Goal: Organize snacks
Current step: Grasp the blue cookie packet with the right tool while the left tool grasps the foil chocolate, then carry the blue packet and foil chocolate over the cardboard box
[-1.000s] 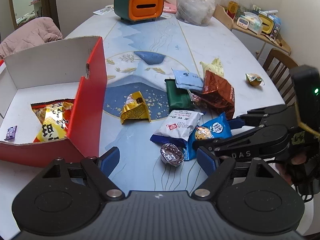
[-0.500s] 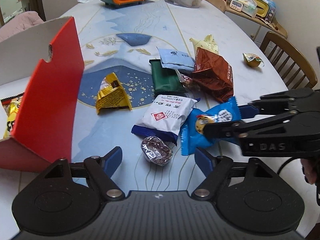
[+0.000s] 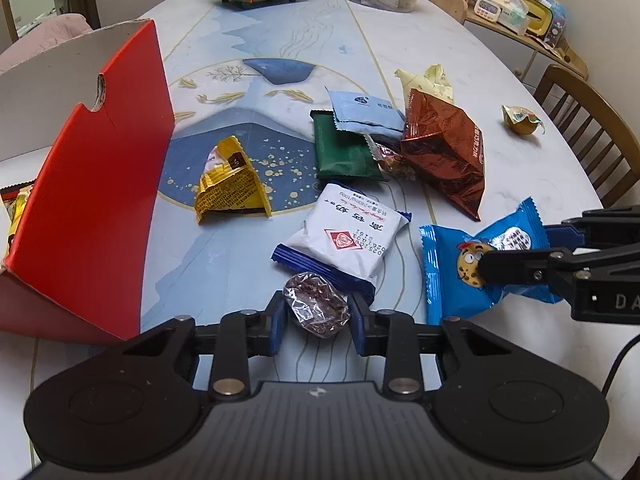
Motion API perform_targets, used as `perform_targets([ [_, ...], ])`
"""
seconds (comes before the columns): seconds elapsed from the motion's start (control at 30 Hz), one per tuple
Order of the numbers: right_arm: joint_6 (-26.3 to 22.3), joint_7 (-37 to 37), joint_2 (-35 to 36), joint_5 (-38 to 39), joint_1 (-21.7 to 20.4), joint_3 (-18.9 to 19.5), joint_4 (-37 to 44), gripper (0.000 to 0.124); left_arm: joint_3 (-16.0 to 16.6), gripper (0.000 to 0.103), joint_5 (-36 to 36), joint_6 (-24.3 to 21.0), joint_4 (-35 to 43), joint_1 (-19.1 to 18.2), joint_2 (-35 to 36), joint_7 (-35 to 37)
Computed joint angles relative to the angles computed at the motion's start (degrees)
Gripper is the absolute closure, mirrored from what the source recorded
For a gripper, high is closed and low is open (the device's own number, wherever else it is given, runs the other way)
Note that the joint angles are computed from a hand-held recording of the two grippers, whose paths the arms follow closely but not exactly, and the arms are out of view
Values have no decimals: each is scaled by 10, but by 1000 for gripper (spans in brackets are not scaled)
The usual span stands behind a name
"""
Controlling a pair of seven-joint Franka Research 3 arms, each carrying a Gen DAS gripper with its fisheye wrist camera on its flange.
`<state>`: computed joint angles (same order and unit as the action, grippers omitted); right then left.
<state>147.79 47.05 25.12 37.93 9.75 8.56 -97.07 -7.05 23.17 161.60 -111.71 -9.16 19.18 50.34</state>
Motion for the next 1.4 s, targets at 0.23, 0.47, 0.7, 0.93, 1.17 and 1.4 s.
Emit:
perform_targets([
  [0.23,17,12,-19,7,4,0,-22,90,4,72,1,2,-9,0,-9,-17],
  [0.47,32,20,-45,22,8,1,-43,90,-12,72,-30,19,-33,19,-40,8],
  [0.7,46,39,-72,33,19,0,-55,90,-26,72,-77,34,-57,41,-80,59],
  [0.93,69,60,-85,38,38,4,-52,90,-27,72,-125,43,-78,57,-119,116],
  [1.17,93,79,-82,31,61,13,-31,91,-17,72,-177,54,-100,75,-155,176],
  [1.4,119,101,-59,11,89,26,6,91,5,72,-190,60,-120,93,-182,213],
])
